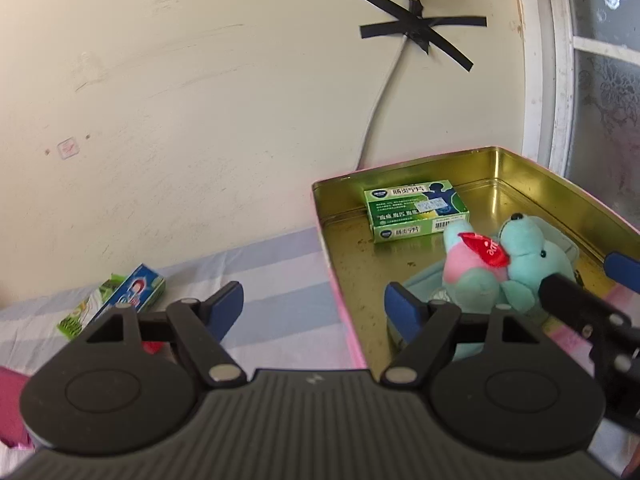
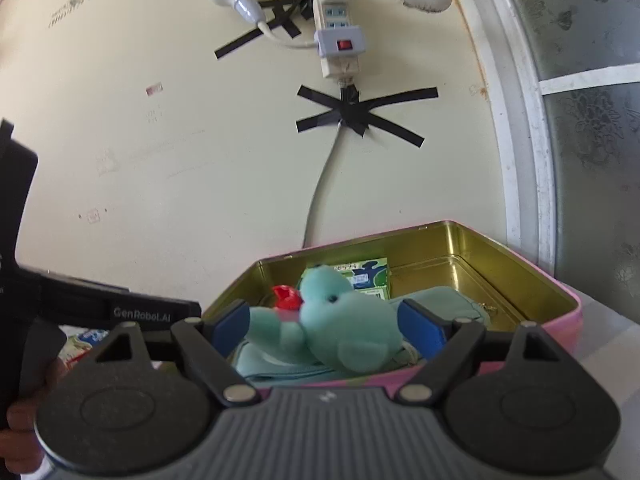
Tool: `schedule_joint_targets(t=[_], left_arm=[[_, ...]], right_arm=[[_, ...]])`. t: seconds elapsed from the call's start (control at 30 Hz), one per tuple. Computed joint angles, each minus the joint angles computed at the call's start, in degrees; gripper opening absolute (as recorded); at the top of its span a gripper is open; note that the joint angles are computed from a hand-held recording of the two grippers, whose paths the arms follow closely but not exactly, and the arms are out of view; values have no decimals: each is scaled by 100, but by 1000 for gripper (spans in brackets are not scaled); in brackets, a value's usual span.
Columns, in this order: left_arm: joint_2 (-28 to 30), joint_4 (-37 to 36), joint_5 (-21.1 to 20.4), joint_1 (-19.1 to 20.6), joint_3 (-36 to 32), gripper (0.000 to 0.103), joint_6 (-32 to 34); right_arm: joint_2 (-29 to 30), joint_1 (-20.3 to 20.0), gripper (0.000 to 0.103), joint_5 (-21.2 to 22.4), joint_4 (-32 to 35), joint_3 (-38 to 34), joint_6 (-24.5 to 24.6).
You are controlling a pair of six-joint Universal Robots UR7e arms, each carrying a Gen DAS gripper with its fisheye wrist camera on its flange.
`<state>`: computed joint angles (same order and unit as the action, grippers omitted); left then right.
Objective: Organize objects
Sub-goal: 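Move the right gripper back toward the tissue pack and toothpaste boxes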
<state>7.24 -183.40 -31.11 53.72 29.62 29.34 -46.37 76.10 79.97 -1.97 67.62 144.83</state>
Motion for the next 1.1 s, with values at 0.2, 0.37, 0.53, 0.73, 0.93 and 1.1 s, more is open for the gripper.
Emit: schedule_joint_targets(t=[0.2, 0.37, 0.53, 0.73, 0.93, 1.1], left_arm=[[-1405, -1026, 168, 55, 2759, 84, -884], [-2166, -1326, 724, 213, 4213, 84, -1679], [-2693, -1422, 1140, 409, 5026, 84, -2372], [-3083, -1914, 1242, 601, 5577, 84, -2475], [-3362, -1968, 1057, 797, 5879, 84, -2819], [-3393, -2167, 916, 928, 5877, 84, -2745]], right_arm=[[-310, 46, 89, -457, -15, 631, 98], [-128, 280, 90, -546, 419, 644, -356], [278, 607, 90, -294, 909, 397, -845], [951, 973, 90, 13, 1510, -185, -1259], [1530, 1249, 90, 354, 1942, -741, -1493], [1978, 1421, 90, 608, 2260, -1303, -1569]])
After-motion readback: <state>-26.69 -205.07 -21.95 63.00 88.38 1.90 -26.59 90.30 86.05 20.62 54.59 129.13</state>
